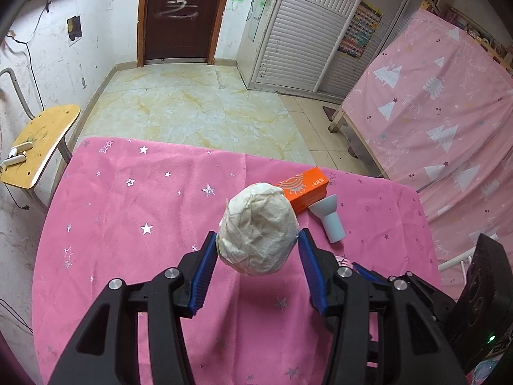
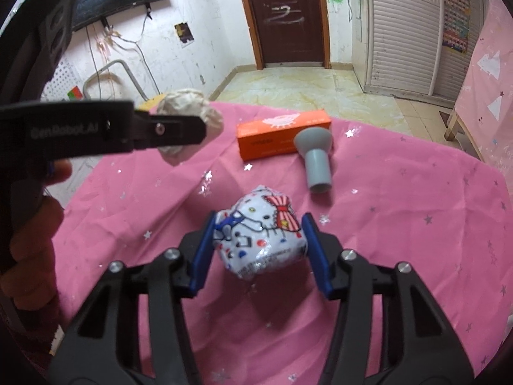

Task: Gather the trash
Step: 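Grasp the white tissue ball with the left tool while the right tool grasps the Hello Kitty bag, then carry the tissue ball and Hello Kitty bag over the yellow bucket with both tools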

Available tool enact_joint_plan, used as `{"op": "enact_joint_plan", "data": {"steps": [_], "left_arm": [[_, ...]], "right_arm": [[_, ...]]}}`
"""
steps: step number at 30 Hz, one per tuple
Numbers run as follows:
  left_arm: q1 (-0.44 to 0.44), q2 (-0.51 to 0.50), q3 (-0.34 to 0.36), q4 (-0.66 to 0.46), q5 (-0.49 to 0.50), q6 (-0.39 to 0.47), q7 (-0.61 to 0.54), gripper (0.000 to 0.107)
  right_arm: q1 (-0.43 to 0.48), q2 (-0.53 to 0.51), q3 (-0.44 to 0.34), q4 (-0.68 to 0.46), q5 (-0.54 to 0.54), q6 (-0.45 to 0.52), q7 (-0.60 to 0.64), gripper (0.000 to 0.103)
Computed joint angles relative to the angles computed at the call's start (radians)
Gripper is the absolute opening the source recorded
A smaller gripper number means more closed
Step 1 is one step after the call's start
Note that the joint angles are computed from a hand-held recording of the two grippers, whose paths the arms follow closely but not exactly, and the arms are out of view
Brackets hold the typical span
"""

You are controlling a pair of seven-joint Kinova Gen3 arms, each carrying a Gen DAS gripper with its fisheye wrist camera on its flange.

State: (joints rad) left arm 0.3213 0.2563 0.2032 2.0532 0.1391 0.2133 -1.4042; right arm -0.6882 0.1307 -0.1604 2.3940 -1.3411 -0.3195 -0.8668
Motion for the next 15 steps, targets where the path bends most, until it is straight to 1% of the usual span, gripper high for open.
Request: {"op": "enact_joint_plan", "data": {"steps": [5,8,10,15], "left_arm": [[0.074,-0.026,-0.05,0.006,-0.05,0.005,0.059,0.043],[0.157,-0.042,-0.107,0.005,-0.121,0.009,0.14,0.043],[0.205,-0.049,-0.132,0.001,-0.172,0.016,0.197,0.044],[0.298,-0.061,-0.163,-0.013,-0.3,0.039,0.339,0.044]], "right_arm": [[0.008,-0.06,-0.027,0.045,0.016,-0.039,-0.061,0.051],[0.024,-0.096,-0.06,0.078,0.032,-0.071,-0.117,0.051],[0.041,-0.123,-0.079,0.1,0.041,-0.083,-0.142,0.051],[0.079,-0.192,-0.145,0.161,0.041,-0.135,-0.213,0.051]]}}
